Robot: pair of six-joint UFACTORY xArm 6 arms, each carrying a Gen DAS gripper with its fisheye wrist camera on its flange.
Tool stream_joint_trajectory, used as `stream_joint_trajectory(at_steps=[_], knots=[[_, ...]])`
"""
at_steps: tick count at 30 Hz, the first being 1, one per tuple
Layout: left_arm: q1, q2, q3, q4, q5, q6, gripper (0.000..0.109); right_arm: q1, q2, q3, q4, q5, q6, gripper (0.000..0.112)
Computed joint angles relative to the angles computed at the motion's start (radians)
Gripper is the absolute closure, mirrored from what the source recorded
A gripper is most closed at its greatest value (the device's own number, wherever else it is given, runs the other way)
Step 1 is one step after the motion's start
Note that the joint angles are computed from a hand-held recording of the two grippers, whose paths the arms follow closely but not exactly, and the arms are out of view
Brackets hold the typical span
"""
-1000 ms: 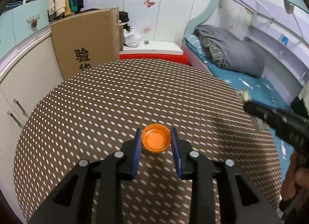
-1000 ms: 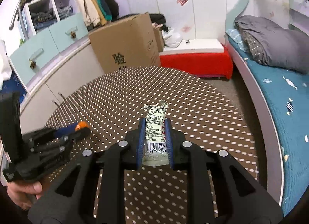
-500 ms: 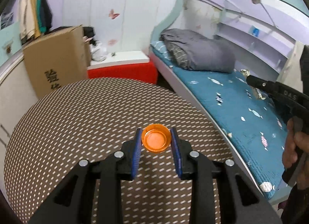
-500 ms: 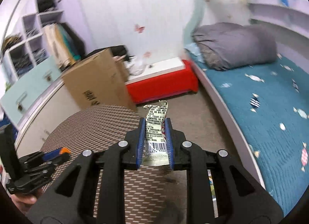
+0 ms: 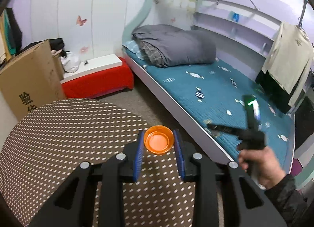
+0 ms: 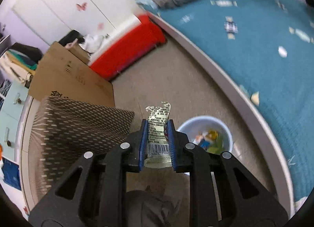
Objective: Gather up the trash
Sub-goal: 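Carry the cap and tube to the wastebasket and open both tools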
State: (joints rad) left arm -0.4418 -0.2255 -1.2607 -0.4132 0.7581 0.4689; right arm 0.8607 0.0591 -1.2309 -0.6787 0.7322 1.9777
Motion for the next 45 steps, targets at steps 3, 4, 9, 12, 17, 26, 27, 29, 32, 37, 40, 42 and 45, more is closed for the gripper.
stream_joint_trajectory(at_steps=[3,4,9,12,17,26,27,29,32,37,40,42,45], knots=[[-0.033,0.047,-0.034,0.025,0.007,-0.022,0.08,-0.036,0.003,0.075,-0.03,-0.122,0.092,0.089],[-0.044,0.068,-0.051,0.032,0.01,-0.031,0.08,-0.049,0.001,0.096,-0.034,-0.152,0.108,0.088],[-0.105,0.148,-0.106,0.074,0.017,-0.069,0.08,-0.082,-0.019,0.195,-0.072,-0.222,0.247,0.04],[-0.133,0.196,-0.141,0.089,0.034,-0.071,0.08,-0.064,-0.07,0.227,-0.142,-0.178,0.335,0.04],[-0.177,0.296,-0.226,0.109,0.063,-0.1,0.08,-0.007,-0.184,0.267,-0.201,-0.037,0.383,0.039],[-0.252,0.507,-0.438,0.19,0.193,-0.176,0.08,0.09,-0.337,0.276,-0.264,0.209,0.383,0.036],[-0.256,0.536,-0.472,0.194,0.221,-0.179,0.08,0.094,-0.344,0.274,-0.263,0.218,0.38,0.035],[-0.263,0.602,-0.554,0.207,0.291,-0.188,0.079,0.1,-0.355,0.27,-0.267,0.228,0.378,0.035],[-0.269,0.69,-0.668,0.236,0.365,-0.221,0.066,0.12,-0.362,0.263,-0.272,0.257,0.373,0.035],[-0.263,0.715,-0.706,0.279,0.375,-0.27,0.019,0.156,-0.354,0.239,-0.281,0.297,0.39,0.031],[-0.251,0.677,-0.673,0.275,0.357,-0.269,0.018,0.173,-0.339,0.213,-0.279,0.315,0.395,0.019],[-0.243,0.623,-0.61,0.276,0.306,-0.272,0.018,0.176,-0.329,0.199,-0.279,0.302,0.398,0.015],[-0.23,0.528,-0.506,0.271,0.233,-0.271,0.017,0.195,-0.284,0.125,-0.249,0.336,0.354,0.015]])
